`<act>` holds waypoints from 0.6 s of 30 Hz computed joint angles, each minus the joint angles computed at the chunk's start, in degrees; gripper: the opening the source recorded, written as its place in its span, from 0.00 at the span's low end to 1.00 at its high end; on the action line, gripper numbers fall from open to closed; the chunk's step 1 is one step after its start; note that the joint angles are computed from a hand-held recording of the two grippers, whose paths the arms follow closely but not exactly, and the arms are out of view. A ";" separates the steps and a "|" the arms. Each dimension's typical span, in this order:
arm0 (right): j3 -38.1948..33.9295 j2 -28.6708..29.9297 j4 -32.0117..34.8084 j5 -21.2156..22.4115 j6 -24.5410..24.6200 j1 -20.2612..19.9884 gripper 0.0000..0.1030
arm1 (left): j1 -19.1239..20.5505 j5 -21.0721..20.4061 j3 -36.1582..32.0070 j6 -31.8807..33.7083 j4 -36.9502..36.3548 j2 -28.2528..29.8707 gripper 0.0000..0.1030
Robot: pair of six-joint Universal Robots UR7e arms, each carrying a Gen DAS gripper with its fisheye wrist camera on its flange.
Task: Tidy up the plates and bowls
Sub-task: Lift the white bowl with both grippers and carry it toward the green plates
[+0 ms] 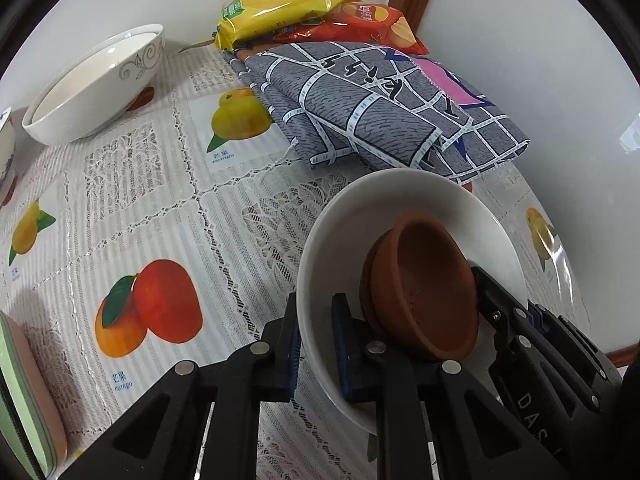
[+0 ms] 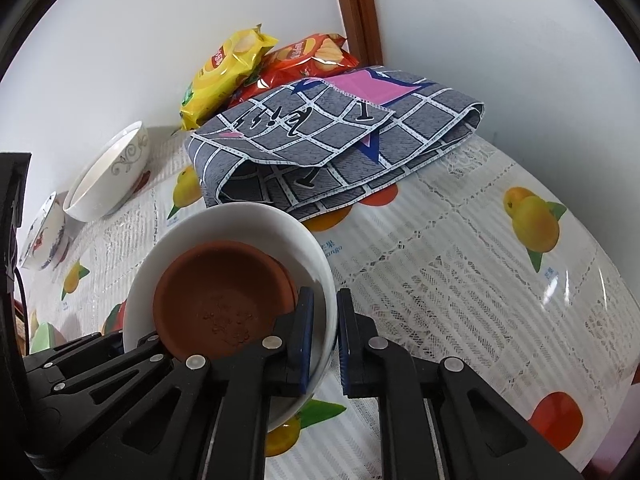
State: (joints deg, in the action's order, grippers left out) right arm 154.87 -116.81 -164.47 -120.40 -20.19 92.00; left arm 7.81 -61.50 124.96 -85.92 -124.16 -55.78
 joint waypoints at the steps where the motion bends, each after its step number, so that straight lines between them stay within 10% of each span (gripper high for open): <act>1: -0.10 -0.37 0.59 0.36 0.17 -0.27 0.11 | -0.08 -0.10 -0.05 -0.02 0.05 0.03 0.14; 18: -0.67 -2.36 5.42 1.29 2.42 1.37 0.10 | -1.75 -0.96 0.29 -3.13 3.79 -1.73 0.14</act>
State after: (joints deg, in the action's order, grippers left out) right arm 154.19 -119.18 -159.06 -119.11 -17.76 93.37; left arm 6.06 -62.46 125.25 -89.04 -120.37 -57.50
